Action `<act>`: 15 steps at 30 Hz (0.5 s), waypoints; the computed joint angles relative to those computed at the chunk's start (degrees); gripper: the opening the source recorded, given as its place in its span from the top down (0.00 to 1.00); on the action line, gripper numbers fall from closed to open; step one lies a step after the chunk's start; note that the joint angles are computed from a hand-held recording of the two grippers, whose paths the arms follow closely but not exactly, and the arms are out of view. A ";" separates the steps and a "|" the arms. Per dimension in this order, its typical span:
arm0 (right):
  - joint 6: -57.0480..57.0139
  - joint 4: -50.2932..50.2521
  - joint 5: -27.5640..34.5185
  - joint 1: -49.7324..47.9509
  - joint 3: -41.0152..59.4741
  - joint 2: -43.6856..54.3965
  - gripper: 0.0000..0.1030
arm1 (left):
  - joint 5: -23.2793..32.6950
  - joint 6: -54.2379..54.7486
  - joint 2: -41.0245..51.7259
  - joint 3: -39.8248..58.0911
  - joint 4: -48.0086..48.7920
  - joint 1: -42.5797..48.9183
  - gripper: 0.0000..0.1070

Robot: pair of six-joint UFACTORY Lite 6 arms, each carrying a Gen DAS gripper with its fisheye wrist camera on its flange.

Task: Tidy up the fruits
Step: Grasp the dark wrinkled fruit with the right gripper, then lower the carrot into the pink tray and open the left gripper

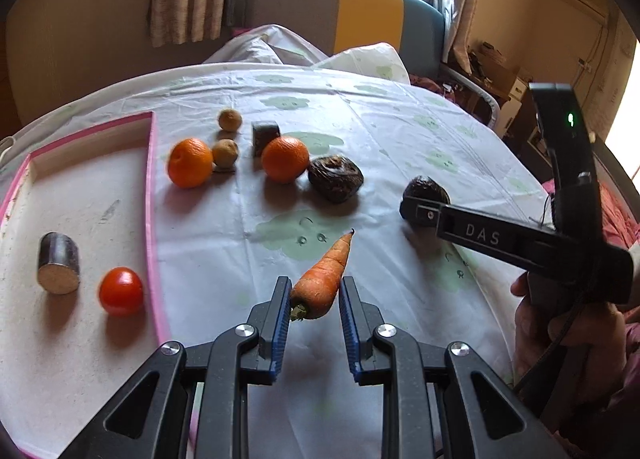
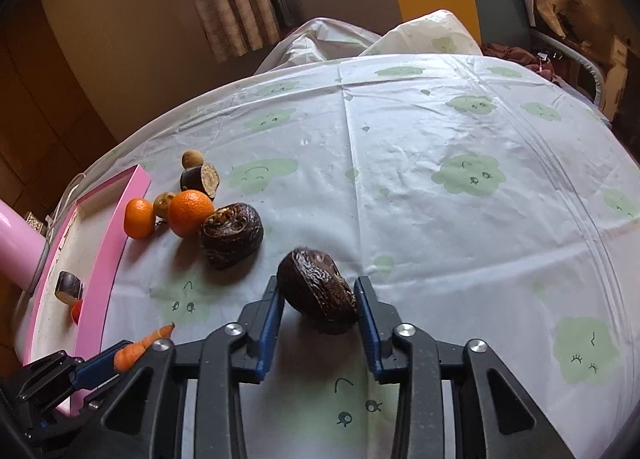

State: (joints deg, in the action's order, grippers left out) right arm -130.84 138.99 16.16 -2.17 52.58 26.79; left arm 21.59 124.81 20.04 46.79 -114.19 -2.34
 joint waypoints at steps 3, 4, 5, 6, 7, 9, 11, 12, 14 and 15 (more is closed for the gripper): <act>-2.72 3.28 -0.36 -0.02 -0.06 0.22 0.76 | 1.35 -0.29 -3.30 -1.59 0.64 2.52 0.77; -3.28 3.80 -0.36 0.03 -0.12 0.22 0.77 | 1.49 -1.44 -3.94 -1.51 1.74 3.46 0.77; -4.43 5.10 -0.58 0.35 -0.21 0.15 0.77 | 1.65 -2.81 -4.38 -1.26 2.96 4.59 0.77; -5.62 6.39 -0.98 0.65 -0.15 0.09 0.77 | 1.57 -3.86 -4.66 -0.92 3.70 5.73 0.77; -7.70 8.49 -1.49 1.10 -0.11 0.04 0.77 | 1.08 -4.60 -4.72 -0.39 4.04 6.78 0.77; -13.16 13.76 -2.38 2.04 -0.12 -0.13 0.77 | 0.42 -6.78 -4.18 1.29 5.35 9.27 0.77; -17.38 17.79 -2.67 2.61 -0.24 -0.20 0.77 | -0.80 -9.32 -2.84 3.88 6.88 11.69 0.77; -19.25 19.54 -2.64 2.80 -0.29 -0.17 0.77 | -1.88 -10.85 -1.86 5.59 7.80 12.70 0.77; -24.87 24.88 -2.71 3.50 -0.44 -0.11 0.77 | -3.56 -14.50 0.69 9.38 10.38 14.75 0.77; -28.06 27.91 -2.75 3.89 -0.48 -0.07 0.77 | -4.77 -17.24 2.13 11.56 12.50 15.49 0.77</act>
State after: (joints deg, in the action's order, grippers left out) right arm -158.90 166.90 13.41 1.72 52.10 26.72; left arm 16.82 107.57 22.17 58.35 -101.69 13.15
